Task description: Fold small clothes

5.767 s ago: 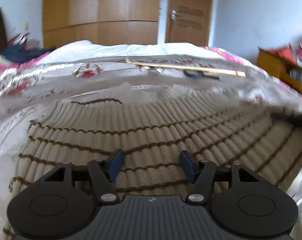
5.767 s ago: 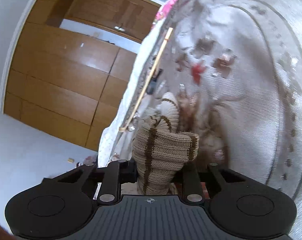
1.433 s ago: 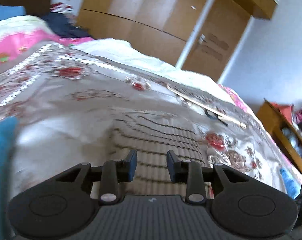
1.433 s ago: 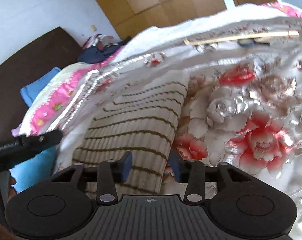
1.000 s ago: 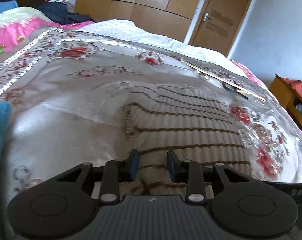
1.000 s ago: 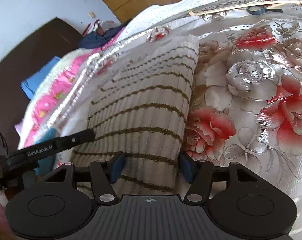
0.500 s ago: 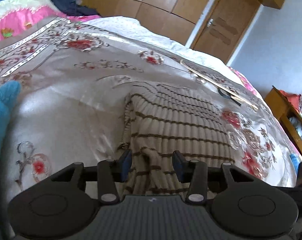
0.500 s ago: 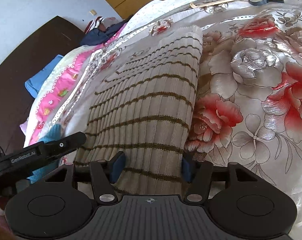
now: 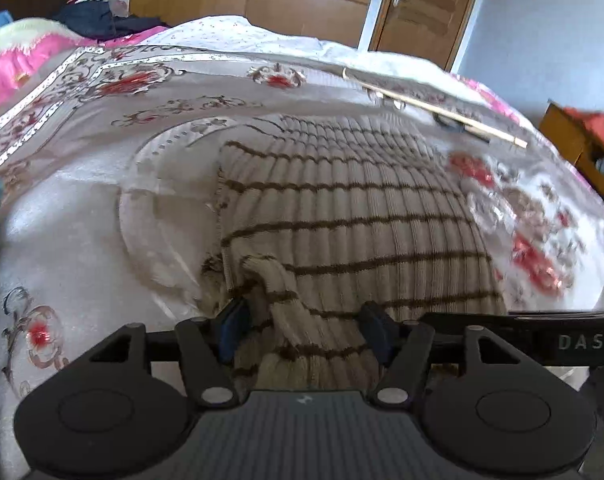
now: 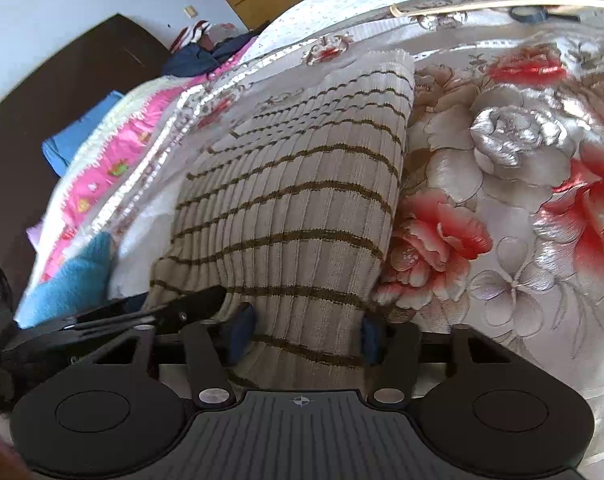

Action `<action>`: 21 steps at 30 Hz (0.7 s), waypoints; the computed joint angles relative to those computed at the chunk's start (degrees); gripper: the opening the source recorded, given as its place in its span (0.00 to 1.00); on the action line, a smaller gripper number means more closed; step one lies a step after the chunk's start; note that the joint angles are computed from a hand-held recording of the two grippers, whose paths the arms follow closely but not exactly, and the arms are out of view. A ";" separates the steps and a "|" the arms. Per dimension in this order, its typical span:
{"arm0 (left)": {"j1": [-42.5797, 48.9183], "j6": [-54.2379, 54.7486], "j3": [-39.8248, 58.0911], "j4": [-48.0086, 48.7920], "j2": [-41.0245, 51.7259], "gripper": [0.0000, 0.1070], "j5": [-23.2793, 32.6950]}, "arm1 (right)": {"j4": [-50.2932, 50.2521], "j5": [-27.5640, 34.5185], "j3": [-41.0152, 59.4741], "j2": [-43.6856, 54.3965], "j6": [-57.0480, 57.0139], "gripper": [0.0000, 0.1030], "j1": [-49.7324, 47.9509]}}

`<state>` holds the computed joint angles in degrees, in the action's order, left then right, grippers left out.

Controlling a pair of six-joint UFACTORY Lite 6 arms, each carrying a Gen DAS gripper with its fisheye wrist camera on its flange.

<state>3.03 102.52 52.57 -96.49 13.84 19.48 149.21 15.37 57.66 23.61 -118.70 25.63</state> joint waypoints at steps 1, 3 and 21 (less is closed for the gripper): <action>-0.60 -0.49 0.02 0.01 -0.03 0.66 -0.81 | 0.45 -0.14 -0.28 -0.23 -0.50 0.34 -0.05; -0.92 -3.04 0.13 0.91 -0.16 0.66 -1.30 | 0.31 0.39 -1.25 -0.81 0.23 0.26 -0.35; -6.18 -11.65 -25.13 5.45 -25.61 0.63 3.02 | -20.26 -4.88 -27.74 -28.90 19.20 0.20 -1.25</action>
